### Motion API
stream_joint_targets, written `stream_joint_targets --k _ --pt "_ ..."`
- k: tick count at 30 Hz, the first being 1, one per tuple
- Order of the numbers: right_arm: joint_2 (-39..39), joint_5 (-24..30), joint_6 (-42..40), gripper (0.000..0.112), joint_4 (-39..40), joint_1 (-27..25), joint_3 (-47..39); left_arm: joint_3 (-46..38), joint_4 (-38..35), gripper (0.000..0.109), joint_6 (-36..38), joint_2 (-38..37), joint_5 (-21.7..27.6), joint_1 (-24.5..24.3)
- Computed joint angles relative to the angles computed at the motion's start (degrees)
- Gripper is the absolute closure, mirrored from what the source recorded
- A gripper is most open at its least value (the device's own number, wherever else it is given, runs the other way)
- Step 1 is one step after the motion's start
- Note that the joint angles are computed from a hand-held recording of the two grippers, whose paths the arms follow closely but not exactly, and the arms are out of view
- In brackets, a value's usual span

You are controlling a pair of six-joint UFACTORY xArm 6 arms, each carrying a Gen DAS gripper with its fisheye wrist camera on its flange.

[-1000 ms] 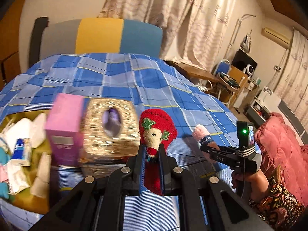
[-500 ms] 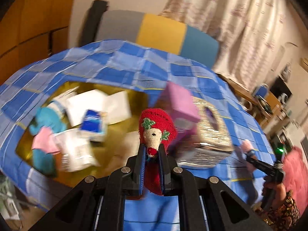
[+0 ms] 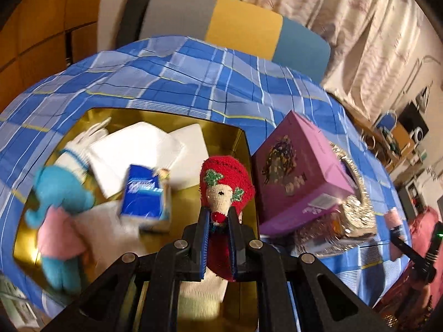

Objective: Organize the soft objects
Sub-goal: 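Lower the red sock into the gold tray and open the left gripper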

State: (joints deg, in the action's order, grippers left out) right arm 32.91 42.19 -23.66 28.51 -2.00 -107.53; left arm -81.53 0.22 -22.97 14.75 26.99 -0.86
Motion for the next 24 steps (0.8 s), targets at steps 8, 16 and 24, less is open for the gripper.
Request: stream_joint_targets --k 8,16,24 --pt "-7.59 -1.95 0.58 0.076 1.47 1.15 9.08 -15.90 -2.77 0.098 4.83 12.27 6.36 1.05" --pt "-12.63 -4.52 0.73 0.076 1.40 3.79 14.27 -26.60 -2.83 0.074 4.44 19.60 11.72 1.82" --pt "-16.59 -6.84 -0.86 0.075 3.47 6.36 17.97 -8.69 -11.27 0.067 7.27 8.06 1.13 3.71"
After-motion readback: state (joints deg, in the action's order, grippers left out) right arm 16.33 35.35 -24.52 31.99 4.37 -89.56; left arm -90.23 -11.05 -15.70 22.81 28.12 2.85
